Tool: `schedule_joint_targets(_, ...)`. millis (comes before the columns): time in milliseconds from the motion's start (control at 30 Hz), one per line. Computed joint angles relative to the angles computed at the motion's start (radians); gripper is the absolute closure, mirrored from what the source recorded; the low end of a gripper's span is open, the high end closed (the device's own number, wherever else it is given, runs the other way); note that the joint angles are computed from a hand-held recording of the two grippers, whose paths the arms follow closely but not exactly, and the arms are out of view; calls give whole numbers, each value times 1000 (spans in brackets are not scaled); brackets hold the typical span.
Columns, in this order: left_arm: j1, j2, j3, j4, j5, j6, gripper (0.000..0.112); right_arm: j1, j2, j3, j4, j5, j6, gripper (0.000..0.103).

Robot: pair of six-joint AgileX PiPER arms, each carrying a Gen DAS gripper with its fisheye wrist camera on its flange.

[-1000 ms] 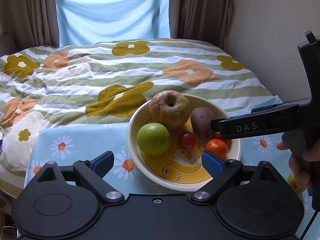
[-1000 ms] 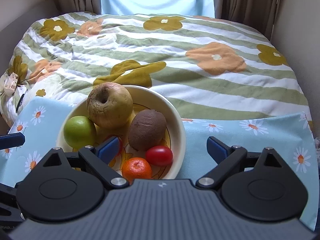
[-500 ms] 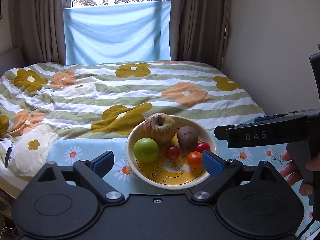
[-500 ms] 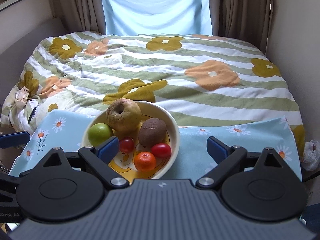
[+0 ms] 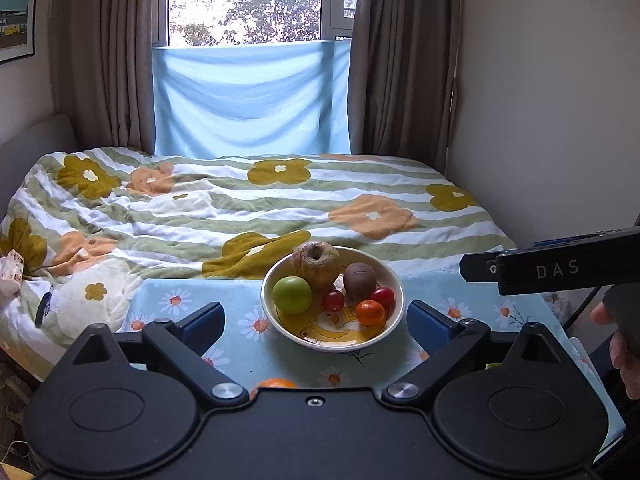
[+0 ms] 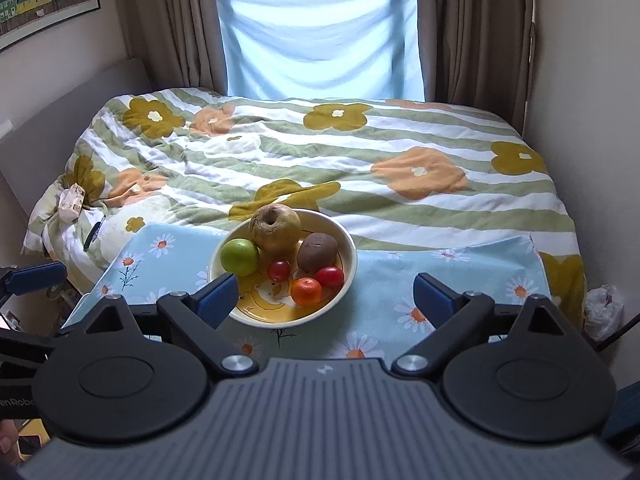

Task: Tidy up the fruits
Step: 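Move both tools back toward the large oranges on the tablecloth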

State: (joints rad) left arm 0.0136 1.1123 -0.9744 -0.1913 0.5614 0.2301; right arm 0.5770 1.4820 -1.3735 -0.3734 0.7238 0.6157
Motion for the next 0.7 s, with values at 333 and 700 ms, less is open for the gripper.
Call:
schedule_joint_targets(333,-102,-209,106,236,58,-233,13,90,-186,137,-61,80,89,0)
schedule_joint_targets(700,160,-214,175,-218,133,336,13,262,-245,276,-226,186,438,0)
